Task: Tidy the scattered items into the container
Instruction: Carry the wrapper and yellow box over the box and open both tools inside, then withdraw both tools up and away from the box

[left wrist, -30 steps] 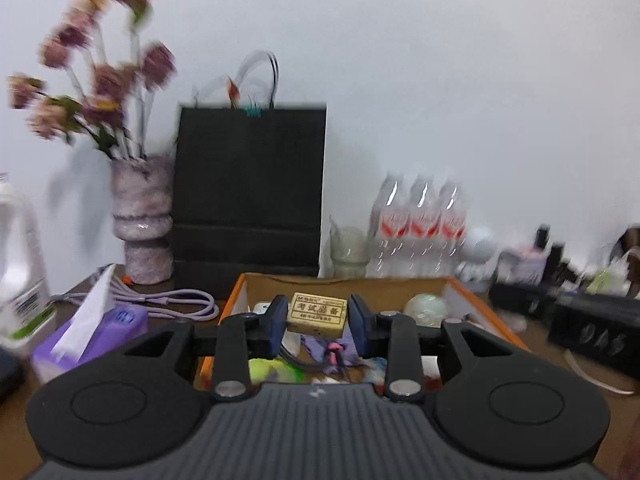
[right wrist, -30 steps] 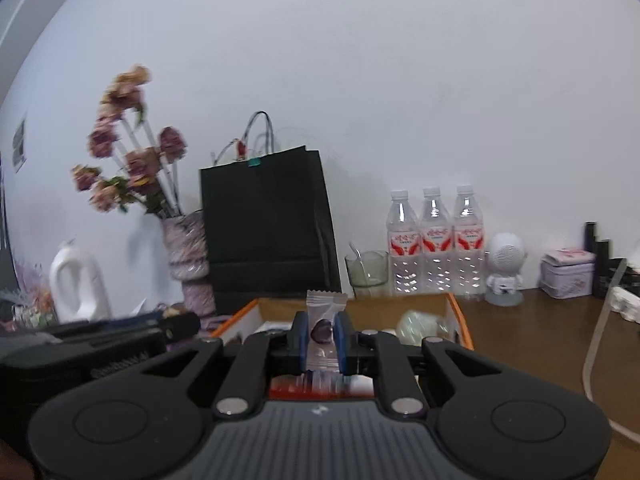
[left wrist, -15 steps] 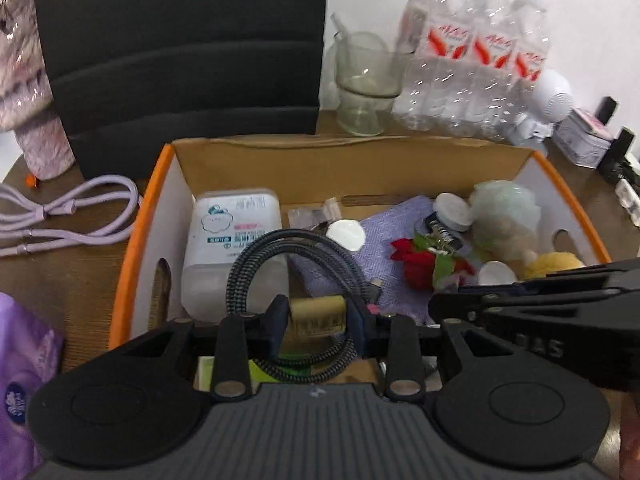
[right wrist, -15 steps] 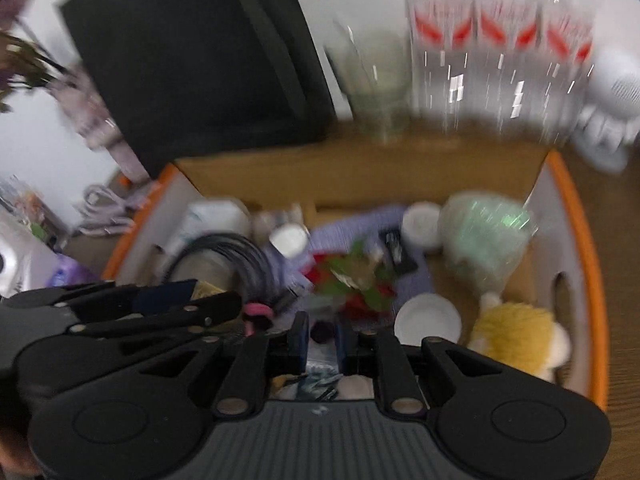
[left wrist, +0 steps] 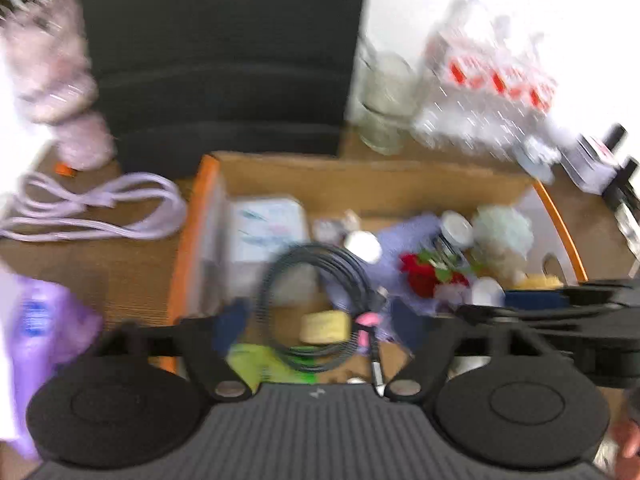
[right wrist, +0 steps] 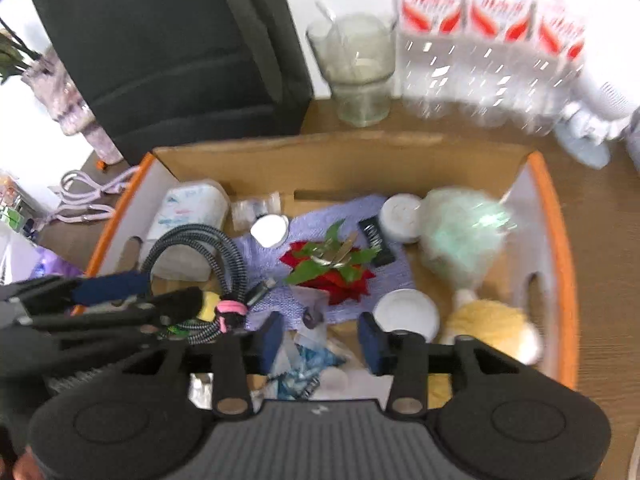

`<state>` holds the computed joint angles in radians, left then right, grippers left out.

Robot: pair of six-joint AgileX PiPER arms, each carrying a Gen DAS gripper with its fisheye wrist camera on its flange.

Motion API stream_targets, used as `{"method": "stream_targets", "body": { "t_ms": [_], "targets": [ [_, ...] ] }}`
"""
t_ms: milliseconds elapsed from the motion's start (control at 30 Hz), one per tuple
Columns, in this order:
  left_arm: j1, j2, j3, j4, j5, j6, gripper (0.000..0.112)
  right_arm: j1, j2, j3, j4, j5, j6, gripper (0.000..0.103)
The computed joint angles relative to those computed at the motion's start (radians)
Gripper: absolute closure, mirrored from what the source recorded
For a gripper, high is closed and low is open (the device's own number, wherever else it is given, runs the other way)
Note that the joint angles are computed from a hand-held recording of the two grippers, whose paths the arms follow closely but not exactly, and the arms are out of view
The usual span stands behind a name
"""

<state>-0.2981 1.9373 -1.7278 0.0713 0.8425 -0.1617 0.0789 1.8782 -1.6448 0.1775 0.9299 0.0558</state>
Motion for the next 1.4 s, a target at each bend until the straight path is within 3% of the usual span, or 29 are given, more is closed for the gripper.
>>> {"method": "stream_targets", "body": {
  "t_ms": [133, 233, 300, 400, 467, 700, 867, 967, 1067, 1133, 1267, 1400],
  "targets": [
    [-0.029, -0.117, 0.041, 0.1, 0.036, -0.061, 0.012, -0.004, -0.129, 0.042, -0.09, 0.029, 0.048, 0.039],
    [-0.057, -0.226, 0.147, 0.164, -0.026, -0.119, 0.01, 0.006, -0.239, 0.101, -0.161, 0.013, 0.086, 0.025],
    [-0.088, -0.307, 0.256, 0.246, -0.122, -0.188, 0.009, 0.012, -0.317, 0.176, -0.189, -0.052, 0.105, 0.018],
    [-0.146, -0.437, 0.469, 0.518, -0.315, -0.445, 0.009, 0.025, -0.418, 0.295, -0.206, -0.162, 0.13, 0.018],
    [-0.169, -0.48, 0.552, 0.656, -0.371, -0.599, 0.009, 0.033, -0.473, 0.365, -0.204, -0.229, 0.142, 0.018],
    [-0.201, -0.547, 0.648, 0.79, -0.39, -0.787, 0.009, 0.13, -0.57, 0.494, -0.397, -0.306, 0.32, 0.018],
    [-0.238, -0.696, 0.855, 1.066, -0.462, -1.102, 0.009, 0.206, -0.717, 0.704, -0.614, -0.444, 0.564, 0.016],
    [-0.309, -0.802, 0.982, 1.157, -0.428, -1.22, 0.009, 0.264, -0.817, 0.842, -0.757, -0.48, 0.747, 0.016],
    [-0.443, -0.921, 1.133, 1.289, -0.325, -1.41, 0.009, 0.371, -0.939, 0.98, -0.936, -0.449, 0.984, 0.015],
    [-0.55, -0.972, 1.228, 1.359, -0.236, -1.542, 0.009, 0.503, -1.018, 1.07, -1.081, -0.364, 1.184, 0.013],
    [-0.801, -0.986, 1.366, 1.35, -0.021, -1.703, 0.009, 0.867, -1.093, 1.216, -1.283, -0.081, 1.569, 0.013],
    [-1.016, -0.992, 1.472, 1.28, 0.117, -1.816, 0.009, 1.255, -1.083, 1.32, -1.288, 0.206, 1.866, 0.013]
  ]
}}
